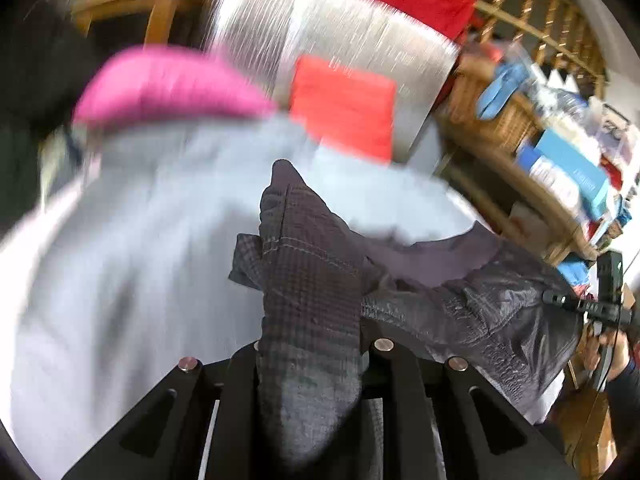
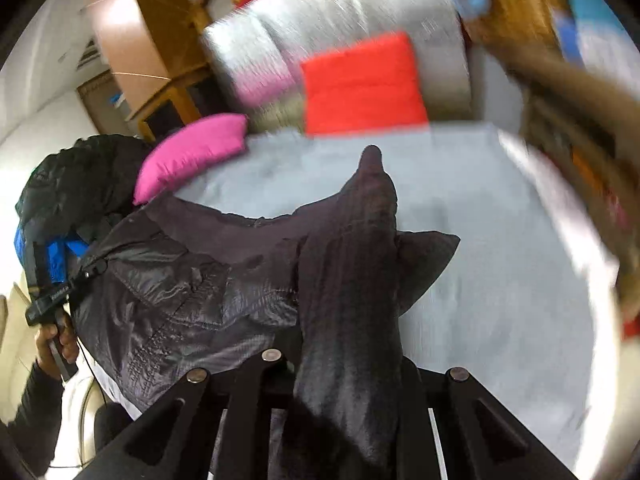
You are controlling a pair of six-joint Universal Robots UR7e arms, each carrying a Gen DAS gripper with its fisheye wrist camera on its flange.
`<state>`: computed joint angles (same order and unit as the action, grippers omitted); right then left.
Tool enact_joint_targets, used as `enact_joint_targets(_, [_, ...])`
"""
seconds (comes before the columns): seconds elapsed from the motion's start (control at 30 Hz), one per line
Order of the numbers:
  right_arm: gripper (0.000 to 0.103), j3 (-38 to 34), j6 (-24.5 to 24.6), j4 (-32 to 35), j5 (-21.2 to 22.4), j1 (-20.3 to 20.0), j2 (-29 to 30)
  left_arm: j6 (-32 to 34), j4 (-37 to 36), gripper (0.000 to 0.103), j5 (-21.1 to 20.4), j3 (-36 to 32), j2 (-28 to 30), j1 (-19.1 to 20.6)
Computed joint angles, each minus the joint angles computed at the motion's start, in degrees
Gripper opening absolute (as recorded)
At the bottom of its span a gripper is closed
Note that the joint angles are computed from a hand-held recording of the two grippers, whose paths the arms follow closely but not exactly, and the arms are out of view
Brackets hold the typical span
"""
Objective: Fold large clothes
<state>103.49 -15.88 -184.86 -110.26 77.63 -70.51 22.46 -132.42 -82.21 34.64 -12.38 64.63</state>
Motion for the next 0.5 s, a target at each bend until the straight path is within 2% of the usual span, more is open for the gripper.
enact_joint_targets(0.03, [0.016, 1.7, 1.6, -0.7, 0.7, -1.9, 0.4, -0.1, -1.4, 0.02, 3.0, 2.8, -0.5, 0.2])
enact_joint_targets(0.07, [0.019, 2.9, 2.6, -1.7, -0.3, -3.5, 1.5, -0.2, -1.5, 0.026, 5.1, 3.4, -0.3, 0.5])
enact_joint_targets(0.1, [0.031, 4.2, 4.5, -2.7, 0.0, -5.4, 2.2, -1.6, -0.8, 0.03, 6.1, 3.6, -0.1, 1.2])
enact_joint_targets(0.13, [0.049, 5.8, 6.7, -4.1, 2.6, -7.3, 2.0, -3.6, 0.1, 0.043, 6.1, 3.3, 0.0, 1.8])
enact_joint_targets(0.17, [0.063, 7.5, 9.0, -6.4, 5.2, -8.9, 1.5, -5.5, 1.5, 0.054, 6.1, 2.7, 0.0, 2.4])
enact_joint_targets(0.2, [0.08, 8.8, 11.3, -8.5, 5.3, -9.6, 1.1, -6.8, 2.2, 0.06, 6.5, 2.1, 0.0, 2.5])
enact_joint_targets(0.23, [0.081, 9.7, 12.4, -9.8, 5.3, -9.9, 0.6, -7.8, 2.6, 0.067, 7.1, 1.9, -0.2, 2.6])
enact_joint_targets(0.27, [0.081, 10.6, 13.0, -10.0, 5.6, -10.3, -0.3, -8.1, 2.7, 0.069, 8.0, 1.9, -0.6, 2.7])
enact_joint_targets(0.33, [0.081, 11.4, 13.5, -9.7, 3.4, -9.9, -1.7, -9.0, 4.4, 0.07, 8.5, 1.5, -1.6, 2.7])
enact_joint_targets(0.43, [0.081, 11.8, 11.1, -12.1, -4.9, -6.3, -2.6, -9.5, 2.9, 0.07, 8.8, 4.2, -4.3, 2.6])
enact_joint_targets(0.5, [0.081, 10.9, 6.3, -17.4, -11.1, -2.7, -1.4, -8.5, -3.8, 0.07, 12.1, 9.0, -6.6, 2.0])
